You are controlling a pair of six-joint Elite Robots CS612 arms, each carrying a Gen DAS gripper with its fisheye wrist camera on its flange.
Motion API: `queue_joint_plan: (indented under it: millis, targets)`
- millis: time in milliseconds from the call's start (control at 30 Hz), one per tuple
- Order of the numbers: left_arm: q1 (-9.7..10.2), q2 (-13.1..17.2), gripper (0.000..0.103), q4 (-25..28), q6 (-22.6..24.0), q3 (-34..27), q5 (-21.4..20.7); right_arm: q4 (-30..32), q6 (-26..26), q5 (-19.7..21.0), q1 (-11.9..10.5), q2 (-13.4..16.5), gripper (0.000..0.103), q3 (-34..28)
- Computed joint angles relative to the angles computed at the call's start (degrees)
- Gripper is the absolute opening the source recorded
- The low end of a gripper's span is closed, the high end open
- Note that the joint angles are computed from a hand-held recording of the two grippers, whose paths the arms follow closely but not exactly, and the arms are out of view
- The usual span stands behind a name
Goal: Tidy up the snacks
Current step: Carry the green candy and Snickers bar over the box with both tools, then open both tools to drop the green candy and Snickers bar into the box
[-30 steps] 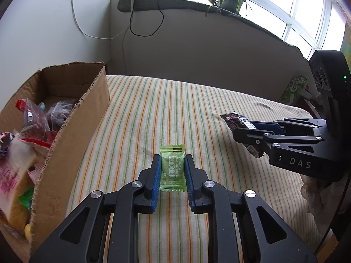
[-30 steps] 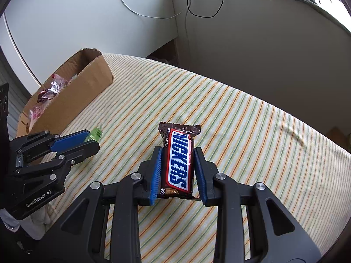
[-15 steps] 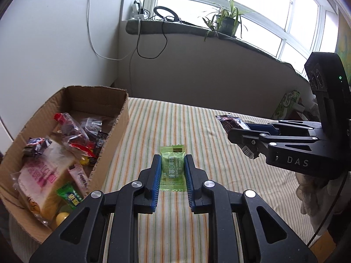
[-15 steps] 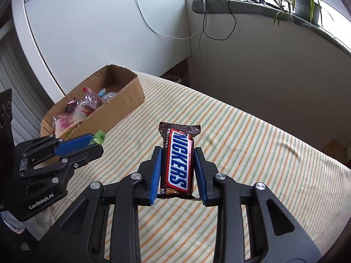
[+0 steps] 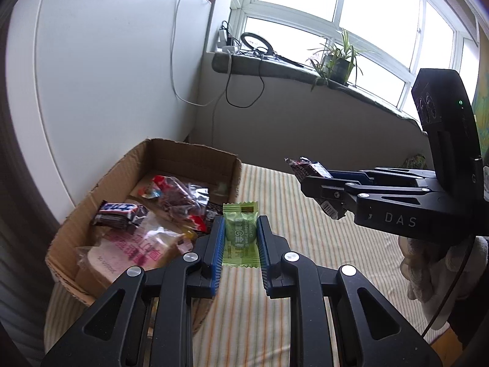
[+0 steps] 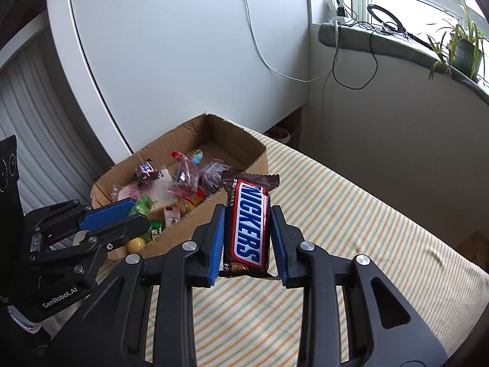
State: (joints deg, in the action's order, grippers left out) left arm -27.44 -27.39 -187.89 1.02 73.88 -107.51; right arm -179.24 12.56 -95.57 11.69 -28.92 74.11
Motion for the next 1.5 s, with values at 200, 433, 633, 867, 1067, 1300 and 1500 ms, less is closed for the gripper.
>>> queue_joint_plan:
  millis: [200, 433, 633, 867, 1067, 1300, 1500]
  targets:
    - [1.22, 0.5, 0.019, 0.5, -0.4, -1.7, 0.6, 3.0, -1.2, 0.7, 0.7, 2.0, 0.030, -5.3]
    - [2.52, 2.1, 0.019, 2.9, -1.1, -5.7, 1.1, 7.2, -2.0, 1.6, 1.1, 4.8, 0.030, -11.5]
    - [3.10, 3.8, 0.019, 5.1, -1.2, -9.6, 1.5, 10.5, -1.9, 2.7, 1.0, 7.5, 0.030, -16.6]
    - [3.50, 5.0, 0.019, 6.8, -1.5, -11.5, 1.1, 13.5, -1.5, 3.9, 0.7, 9.7, 0.030, -20.4]
    - [3.53, 5.2, 0.019, 7.3, -1.5, -11.6, 1.6, 14.5, -1.4, 5.3, 0.5, 10.5, 0.030, -21.6]
    - [3.44, 4.9, 0.020, 6.8, -2.7, -11.2, 2.4, 13.5, -2.2, 4.9, 0.7, 10.1, 0.030, -20.9]
    - [3.33, 4.5, 0.022, 6.1, -2.4, -10.2, 3.2, 11.9, -2.9, 3.5, 1.0, 9.4, 0.041, -19.6]
